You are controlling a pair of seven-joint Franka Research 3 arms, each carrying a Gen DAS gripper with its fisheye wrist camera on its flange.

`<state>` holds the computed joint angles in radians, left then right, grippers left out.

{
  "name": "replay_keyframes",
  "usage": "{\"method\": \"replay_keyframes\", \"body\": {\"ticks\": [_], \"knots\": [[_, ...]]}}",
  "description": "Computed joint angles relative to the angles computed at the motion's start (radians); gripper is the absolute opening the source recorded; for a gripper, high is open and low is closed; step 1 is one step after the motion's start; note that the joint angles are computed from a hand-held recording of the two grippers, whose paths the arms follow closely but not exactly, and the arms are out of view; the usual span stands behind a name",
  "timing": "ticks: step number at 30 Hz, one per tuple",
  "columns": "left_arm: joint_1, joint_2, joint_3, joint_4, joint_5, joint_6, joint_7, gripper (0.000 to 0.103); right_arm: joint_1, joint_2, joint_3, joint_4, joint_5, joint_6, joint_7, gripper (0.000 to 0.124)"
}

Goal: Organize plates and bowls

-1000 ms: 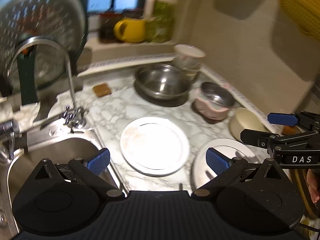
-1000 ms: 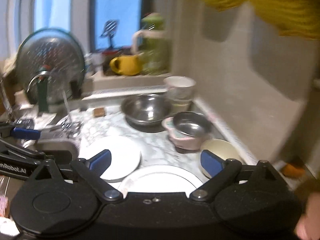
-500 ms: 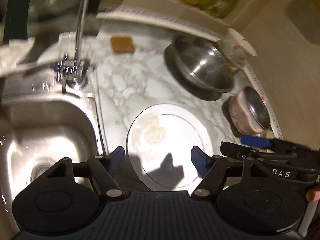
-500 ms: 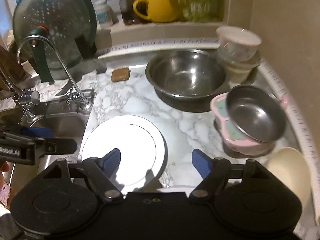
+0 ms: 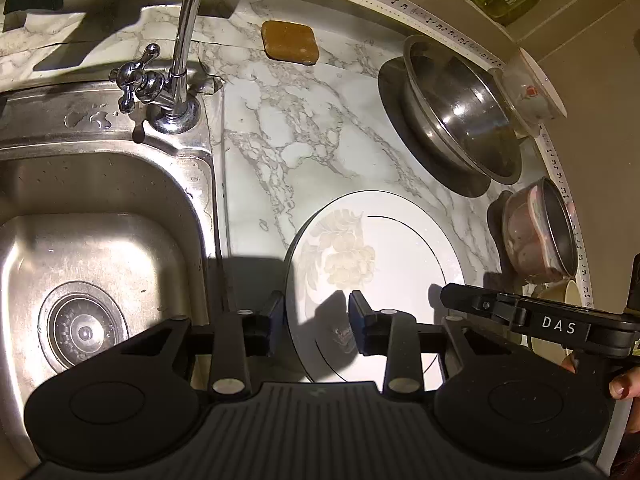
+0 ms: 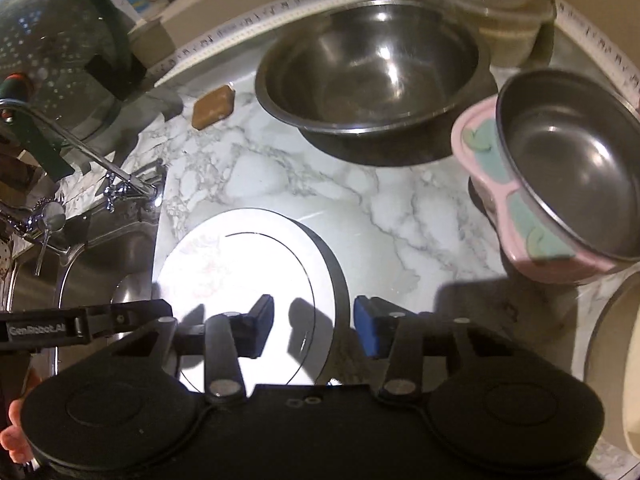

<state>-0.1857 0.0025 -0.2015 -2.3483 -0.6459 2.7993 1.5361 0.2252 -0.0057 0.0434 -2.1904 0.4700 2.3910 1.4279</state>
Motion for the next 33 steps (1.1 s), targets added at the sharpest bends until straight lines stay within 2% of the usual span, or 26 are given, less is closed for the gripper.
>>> {"method": "replay_keyframes", "body": {"ticks": [4, 7, 10, 14, 15, 16, 20, 27, 33], "knots": [[0.003, 0.005, -0.001, -0.002, -0.047, 0.005, 0.029, 0.028, -0.004, 0.019, -0.003, 0.018, 0.029, -0.026, -0.007, 0.029], [0.006, 0.0, 0.001, -0.009, -0.054, 0.007, 0.021, 0.02, -0.008, 0.021, -0.005, 0.018, 0.041, -0.034, -0.011, 0.027], [0.003, -0.009, 0.001, -0.023, -0.099, 0.012, 0.046, 0.017, -0.015, 0.017, -0.009, 0.014, 0.07, -0.043, -0.03, 0.026], [-0.002, -0.012, 0.003, -0.031, -0.053, 0.027, 0.013, 0.012, -0.023, 0.002, -0.013, -0.007, 0.108, -0.04, -0.039, 0.021], [-0.003, -0.013, 0.003, -0.034, -0.038, 0.033, 0.002, 0.011, -0.023, -0.001, -0.013, -0.011, 0.099, -0.033, -0.029, 0.014], [-0.005, -0.014, 0.003, -0.037, -0.028, 0.037, -0.004, 0.011, -0.023, -0.002, -0.012, -0.014, 0.09, -0.025, -0.018, 0.011], [-0.013, -0.025, 0.005, -0.047, -0.001, 0.046, -0.016, 0.011, -0.022, -0.013, -0.011, -0.03, 0.097, -0.006, 0.002, 0.01], [-0.034, -0.052, 0.017, -0.061, -0.045, 0.062, 0.028, 0.01, -0.008, -0.068, -0.005, -0.072, 0.075, 0.047, 0.028, 0.01], [-0.062, -0.105, 0.035, -0.077, -0.061, 0.046, 0.066, 0.01, 0.0, -0.117, -0.005, -0.097, 0.057, 0.062, 0.063, 0.009]]}}
